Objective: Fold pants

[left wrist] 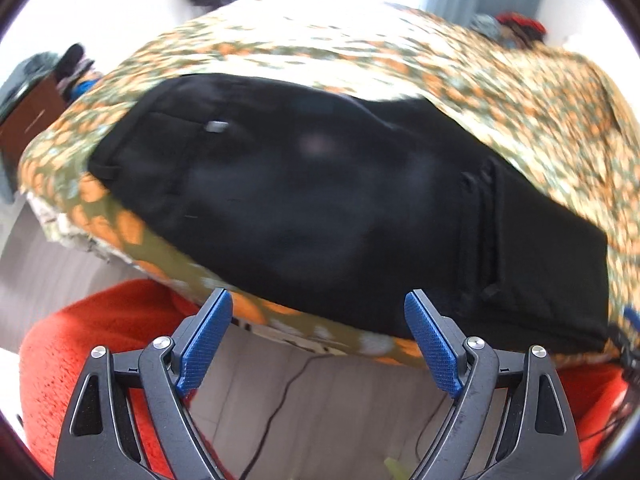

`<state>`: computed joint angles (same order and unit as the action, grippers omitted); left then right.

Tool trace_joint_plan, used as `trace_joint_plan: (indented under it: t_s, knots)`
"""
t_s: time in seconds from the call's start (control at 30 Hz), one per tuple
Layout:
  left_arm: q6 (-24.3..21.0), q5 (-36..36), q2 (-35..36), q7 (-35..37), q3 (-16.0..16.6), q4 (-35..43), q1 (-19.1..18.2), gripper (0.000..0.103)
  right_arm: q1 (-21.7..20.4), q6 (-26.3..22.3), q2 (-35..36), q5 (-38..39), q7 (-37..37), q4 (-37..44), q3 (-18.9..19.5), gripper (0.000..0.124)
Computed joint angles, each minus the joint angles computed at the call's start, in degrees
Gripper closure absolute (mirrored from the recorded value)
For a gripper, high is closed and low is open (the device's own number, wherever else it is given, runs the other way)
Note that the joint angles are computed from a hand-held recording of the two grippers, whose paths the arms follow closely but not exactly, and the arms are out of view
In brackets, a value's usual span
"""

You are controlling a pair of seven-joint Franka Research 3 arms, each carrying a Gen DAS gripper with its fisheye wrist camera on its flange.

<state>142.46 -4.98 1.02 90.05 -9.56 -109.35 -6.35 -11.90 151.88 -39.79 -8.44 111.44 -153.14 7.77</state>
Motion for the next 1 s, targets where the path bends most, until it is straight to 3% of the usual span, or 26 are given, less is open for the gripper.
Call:
trace_joint_plan:
  t_s: [0.2,0.3,0.37,0.43,0.6,0.73,0.77,1.0]
  knots:
    - [0.0,-4.7,4.8,-5.3,2.8,7.8,4.9,0.016,0.5,0.4,1.4,0.6,0.3,0.8,-0.3,0.021]
    - [-1.8,-11.8,8.3,-5.9,3.2,13.7,9.1,0.018,1.3,0.3,2.0,0.9,-0.2,1.1,-0.4,0.021]
    - [-5.8,-16.6,11.8,-4.8,2.7,19.1,11.9,0.026,1.9,0.0,2.3,1.0,-0.8,1.3,-0.5,0.021]
    - [-8.3,-17.0,14.1,-5.3,2.3,22.2,13.2,0.035,2.1,0.1,2.5,0.8,-1.0,1.4,-0.4,0.021]
    - [-12.0,-14.6,17.2,-7.1,1.1,24.7,13.7,0.047,2.4,-0.2,2.5,0.8,-1.1,1.4,-0.4,0.021]
    - [-8.2,-16.3,16.9,-8.7,0.3,22.7,14.3,0.073,2.3,-0.4,2.1,0.7,-0.9,1.3,-0.3,0.021]
    - [-6.5,-17.3,16.7,-8.4,0.0,22.1,14.5,0.075,2.2,-0.7,2.1,0.7,-0.8,1.3,-0.2,0.021]
    - [-7.2,-14.8,18.1,-7.4,-0.7,25.0,14.4,0.08,2.4,-1.2,2.8,1.3,-0.1,1.7,-0.7,0.021]
